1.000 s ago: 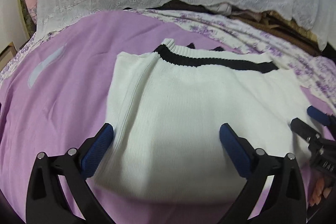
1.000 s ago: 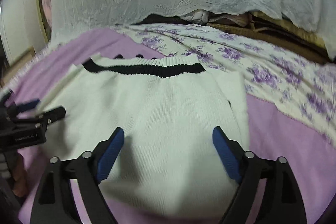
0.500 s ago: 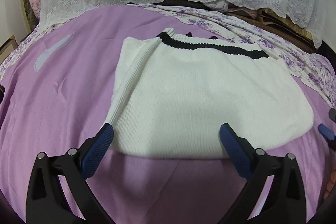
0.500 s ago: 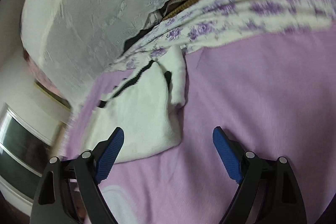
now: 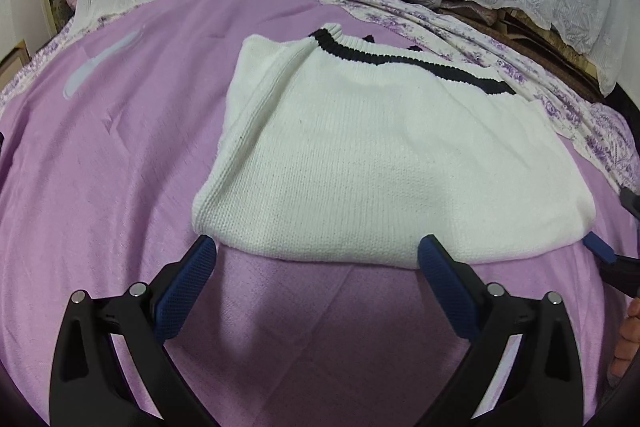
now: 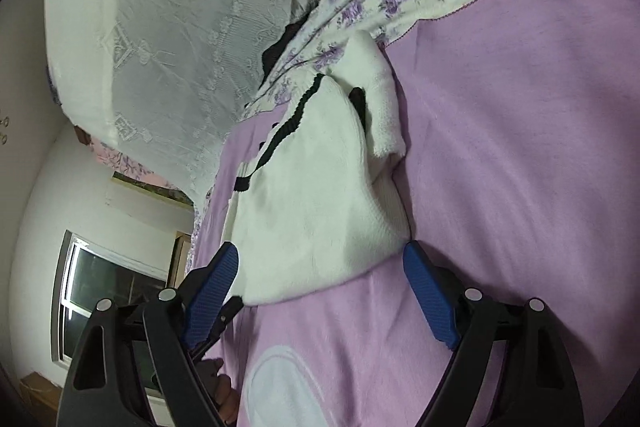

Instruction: Fold small clothes

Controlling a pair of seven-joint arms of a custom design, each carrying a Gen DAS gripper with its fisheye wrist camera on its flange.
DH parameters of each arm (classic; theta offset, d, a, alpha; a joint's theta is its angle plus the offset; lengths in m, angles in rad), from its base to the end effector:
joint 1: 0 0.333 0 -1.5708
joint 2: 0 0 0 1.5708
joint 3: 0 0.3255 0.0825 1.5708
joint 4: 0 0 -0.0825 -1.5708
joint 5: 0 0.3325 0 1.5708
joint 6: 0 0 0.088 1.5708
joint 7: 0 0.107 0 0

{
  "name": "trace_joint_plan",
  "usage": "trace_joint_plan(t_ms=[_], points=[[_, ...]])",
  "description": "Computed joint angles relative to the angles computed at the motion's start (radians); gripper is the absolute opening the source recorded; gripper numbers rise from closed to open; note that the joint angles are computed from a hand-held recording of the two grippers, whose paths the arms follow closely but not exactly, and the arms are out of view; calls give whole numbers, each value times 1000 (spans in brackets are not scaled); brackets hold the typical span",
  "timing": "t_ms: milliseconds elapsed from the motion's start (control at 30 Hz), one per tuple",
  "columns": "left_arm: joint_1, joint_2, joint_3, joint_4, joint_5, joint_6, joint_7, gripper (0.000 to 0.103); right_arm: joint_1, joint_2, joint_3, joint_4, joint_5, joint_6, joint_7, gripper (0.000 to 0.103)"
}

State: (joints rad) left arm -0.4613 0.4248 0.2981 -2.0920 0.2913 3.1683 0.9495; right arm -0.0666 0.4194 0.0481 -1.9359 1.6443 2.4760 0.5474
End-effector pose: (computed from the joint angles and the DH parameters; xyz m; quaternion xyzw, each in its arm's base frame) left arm 0.5864 -0.1402 0.3469 -0.6988 0.6341 -0.2555 0.2105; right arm 0.5992 -0.0165 0.3224 -0.4932 0.7157 0.0933 0.4855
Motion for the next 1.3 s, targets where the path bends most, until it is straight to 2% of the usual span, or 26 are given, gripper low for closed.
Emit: trace_joint_plan(t_ms=[33,100,233,400,467,533,567,600,633,667,767,867,933,1067,1133,1167,1200,1233,1267,1300], points=[[32,-1,-35,2,-10,-4,12,99,10,5,-3,13,-25,18,25,82],[57,-1,-62,2,-20,-6,23,99,35,30,-3,57,-107,69,93,82],[56,2,-63,6,-26,-11,25,99,37,101,26,164,-188,129,180,82],[81,5,-91,12,-33,-21,36,99,5,200,82,303,-213,191,187,82],[93,8,-104,17,-37,-24,41,99,-4,222,103,333,-226,224,170,78],[88,7,-98,15,-37,-18,36,99,-14,246,125,358,-224,265,135,62],[79,4,-86,11,-35,-10,31,99,-24,254,135,364,-220,274,126,57],[55,2,-58,8,-33,1,17,99,-38,257,146,363,-214,271,121,48],[18,-1,-16,9,-34,15,-6,99,-57,262,157,368,-205,251,121,44],[3,-3,0,17,-42,24,-17,99,-67,266,163,371,-200,240,118,44],[35,0,-47,86,-61,-2,8,99,-59,269,162,375,-216,253,107,43],[-24,43,-7,212,-18,-73,-22,99,-65,262,170,364,-214,256,91,45],[-41,91,-6,313,19,-143,-33,99,-70,263,172,364,-212,250,88,45],[-59,191,-4,476,108,-287,-42,99,-65,263,170,366,-220,254,90,45],[-62,229,2,510,152,-323,-61,99,-62,266,171,371,-230,255,94,47],[-45,244,-15,522,156,-338,-60,99,-62,265,172,371,-234,255,91,48],[-26,256,-31,518,130,-324,-41,99,-60,265,172,371,-239,258,89,51],[27,254,-79,490,139,-254,-63,99,-55,264,172,371,-247,265,85,53],[48,251,-94,474,145,-215,-74,99,-54,261,174,368,-251,270,80,55],[60,251,-110,480,148,-226,-65,99,-48,261,175,368,-258,280,73,59]])
